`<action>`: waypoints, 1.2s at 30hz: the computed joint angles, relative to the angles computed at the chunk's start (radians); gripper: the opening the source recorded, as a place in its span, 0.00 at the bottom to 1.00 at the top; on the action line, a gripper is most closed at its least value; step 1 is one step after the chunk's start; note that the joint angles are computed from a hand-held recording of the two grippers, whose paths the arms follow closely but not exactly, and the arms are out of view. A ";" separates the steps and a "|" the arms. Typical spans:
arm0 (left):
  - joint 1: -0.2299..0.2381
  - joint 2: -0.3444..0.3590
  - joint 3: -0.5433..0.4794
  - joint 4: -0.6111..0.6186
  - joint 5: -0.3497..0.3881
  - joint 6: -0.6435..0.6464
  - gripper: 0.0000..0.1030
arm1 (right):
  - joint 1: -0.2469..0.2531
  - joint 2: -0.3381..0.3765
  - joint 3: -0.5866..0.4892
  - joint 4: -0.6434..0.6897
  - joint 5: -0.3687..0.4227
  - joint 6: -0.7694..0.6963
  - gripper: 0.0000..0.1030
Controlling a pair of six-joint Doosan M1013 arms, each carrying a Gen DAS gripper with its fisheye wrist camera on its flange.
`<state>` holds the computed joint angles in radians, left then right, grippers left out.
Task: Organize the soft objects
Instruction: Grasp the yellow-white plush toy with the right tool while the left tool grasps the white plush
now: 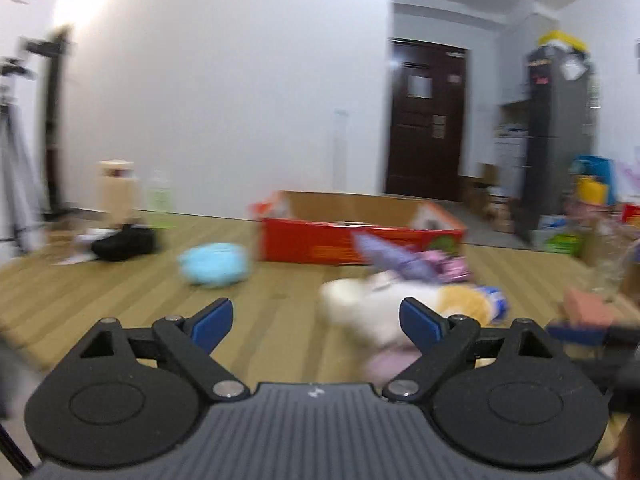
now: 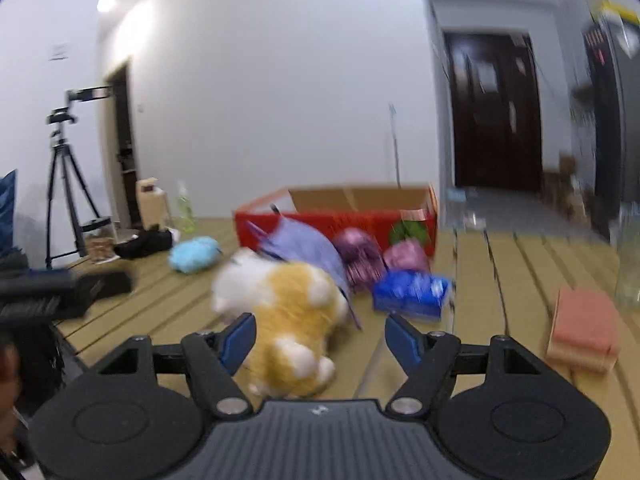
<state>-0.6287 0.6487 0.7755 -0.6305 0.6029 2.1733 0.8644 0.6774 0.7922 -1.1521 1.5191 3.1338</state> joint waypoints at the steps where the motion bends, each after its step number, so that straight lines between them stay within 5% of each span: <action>1: -0.006 0.041 -0.064 -0.016 0.050 0.006 0.89 | -0.007 -0.009 0.016 0.021 -0.011 0.028 0.68; 5: -0.010 0.159 -0.257 -0.054 0.201 -0.057 0.86 | -0.008 0.000 0.011 0.033 -0.029 0.060 0.66; 8: 0.007 0.244 -0.398 -0.133 0.335 -0.094 0.67 | -0.012 0.012 -0.002 0.051 -0.047 0.019 0.61; 9: 0.016 0.261 -0.422 -0.168 0.356 -0.087 0.58 | -0.013 0.016 -0.010 0.063 -0.043 0.019 0.51; 14: 0.019 0.262 -0.407 -0.219 0.351 -0.048 0.45 | -0.027 0.003 0.019 0.091 -0.109 0.072 0.30; 17: 0.028 0.227 -0.341 -0.251 0.330 -0.035 0.37 | -0.024 0.019 -0.004 0.080 -0.091 0.040 0.29; 20: 0.041 0.235 -0.366 -0.290 0.384 -0.032 0.11 | -0.020 0.018 -0.001 0.059 -0.098 0.039 0.25; 22: 0.043 0.221 -0.355 -0.302 0.405 0.010 0.11 | -0.013 0.009 0.013 0.024 -0.123 0.040 0.24; 24: 0.029 0.182 -0.296 -0.251 0.347 0.068 0.14 | -0.006 0.017 -0.002 -0.010 -0.119 -0.004 0.23; 26: 0.018 0.180 -0.306 -0.157 0.331 0.014 0.27 | -0.007 0.031 -0.030 0.009 -0.088 -0.032 0.23; 28: 0.015 0.183 -0.318 -0.086 0.329 -0.065 0.52 | -0.014 0.008 -0.002 0.058 -0.089 0.053 0.22; 29: 0.015 0.176 -0.307 -0.069 0.322 -0.081 0.53 | -0.017 -0.022 0.041 0.085 -0.116 0.132 0.22; 33: 0.030 0.119 -0.194 -0.197 0.287 0.007 0.64 | -0.031 -0.188 0.280 0.142 -0.345 0.405 0.22; 36: 0.032 0.077 -0.106 -0.340 0.282 0.124 0.74 | -0.027 -0.258 0.367 0.126 -0.393 0.428 0.23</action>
<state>-0.5970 0.7257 0.6700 -0.9703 0.8853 2.2972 0.8375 0.4198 1.1589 -1.0259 1.1263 3.5616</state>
